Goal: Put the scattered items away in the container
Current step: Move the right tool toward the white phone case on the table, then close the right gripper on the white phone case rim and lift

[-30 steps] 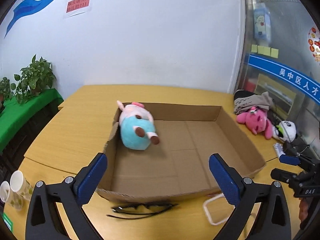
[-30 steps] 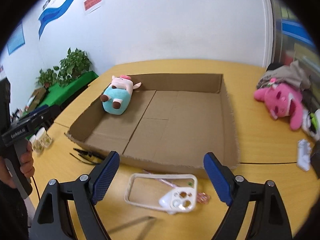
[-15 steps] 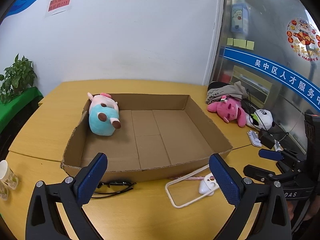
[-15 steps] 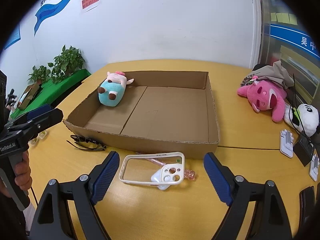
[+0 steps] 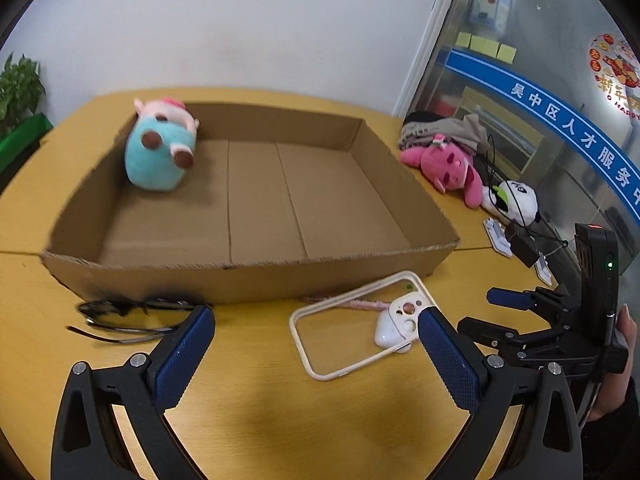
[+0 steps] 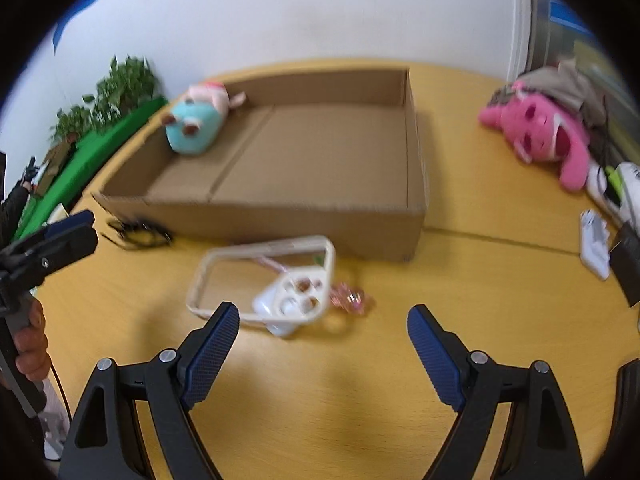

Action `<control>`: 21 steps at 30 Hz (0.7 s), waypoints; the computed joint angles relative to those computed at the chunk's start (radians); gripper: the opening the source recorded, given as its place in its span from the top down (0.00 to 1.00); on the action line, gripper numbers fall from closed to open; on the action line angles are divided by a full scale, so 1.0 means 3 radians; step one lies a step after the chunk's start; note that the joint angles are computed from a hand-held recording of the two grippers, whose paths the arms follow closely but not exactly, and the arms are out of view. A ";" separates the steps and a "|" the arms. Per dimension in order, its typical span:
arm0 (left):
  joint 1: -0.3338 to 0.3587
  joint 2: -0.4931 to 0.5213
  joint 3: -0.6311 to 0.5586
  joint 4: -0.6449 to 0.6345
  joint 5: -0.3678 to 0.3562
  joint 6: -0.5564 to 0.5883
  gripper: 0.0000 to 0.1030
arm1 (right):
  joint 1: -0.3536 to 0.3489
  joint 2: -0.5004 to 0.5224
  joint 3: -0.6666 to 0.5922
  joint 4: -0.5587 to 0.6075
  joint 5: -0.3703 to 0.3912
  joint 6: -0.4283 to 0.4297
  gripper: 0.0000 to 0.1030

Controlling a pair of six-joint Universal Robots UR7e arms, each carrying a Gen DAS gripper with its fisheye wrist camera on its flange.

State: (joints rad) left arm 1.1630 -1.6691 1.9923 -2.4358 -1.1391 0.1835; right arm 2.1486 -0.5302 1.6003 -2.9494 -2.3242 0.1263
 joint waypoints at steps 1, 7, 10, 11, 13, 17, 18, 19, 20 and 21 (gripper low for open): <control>0.0040 0.0063 -0.0022 0.0025 -0.0013 -0.0053 0.01 | -0.0034 0.0005 -0.0002 0.0020 0.0033 -0.0009 0.15; 0.0293 0.0431 -0.0220 0.0377 -0.0116 -0.0601 0.16 | -0.0147 0.0101 -0.0177 0.0083 0.0175 -0.0210 0.16; 0.0343 0.0506 -0.0219 0.0434 -0.0120 -0.0731 0.24 | -0.0185 0.0177 -0.0301 0.0141 0.0161 -0.0298 0.17; 0.0329 0.0509 -0.0192 0.0390 -0.0096 -0.0703 0.25 | -0.0200 0.0199 -0.0338 0.0173 0.0165 -0.0315 0.18; 0.0331 0.0527 -0.0193 0.0408 -0.0117 -0.0699 0.32 | -0.0230 0.0223 -0.0381 0.0235 0.0198 -0.0340 0.25; 0.0355 0.0550 -0.0223 0.0464 -0.0170 -0.0746 0.61 | -0.0253 0.0250 -0.0410 0.0304 0.0224 -0.0393 0.46; 0.0347 0.0556 -0.0225 0.0468 -0.0141 -0.0753 0.69 | -0.0263 0.0249 -0.0411 0.0330 0.0227 -0.0396 0.53; 0.0342 0.0563 -0.0220 0.0456 -0.0126 -0.0757 0.72 | -0.0272 0.0245 -0.0404 0.0369 0.0238 -0.0395 0.58; 0.0351 0.0568 -0.0223 0.0455 -0.0153 -0.0754 0.74 | -0.0279 0.0232 -0.0383 0.0369 0.0274 -0.0403 0.60; 0.0366 0.0575 -0.0243 0.0473 -0.0192 -0.0742 0.78 | -0.0280 0.0220 -0.0366 0.0373 0.0292 -0.0402 0.67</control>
State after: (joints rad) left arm 1.2729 -1.4967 1.9195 -2.2938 -1.1967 -0.0390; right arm 2.0646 -0.4642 1.4905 -2.8374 -2.2368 0.0057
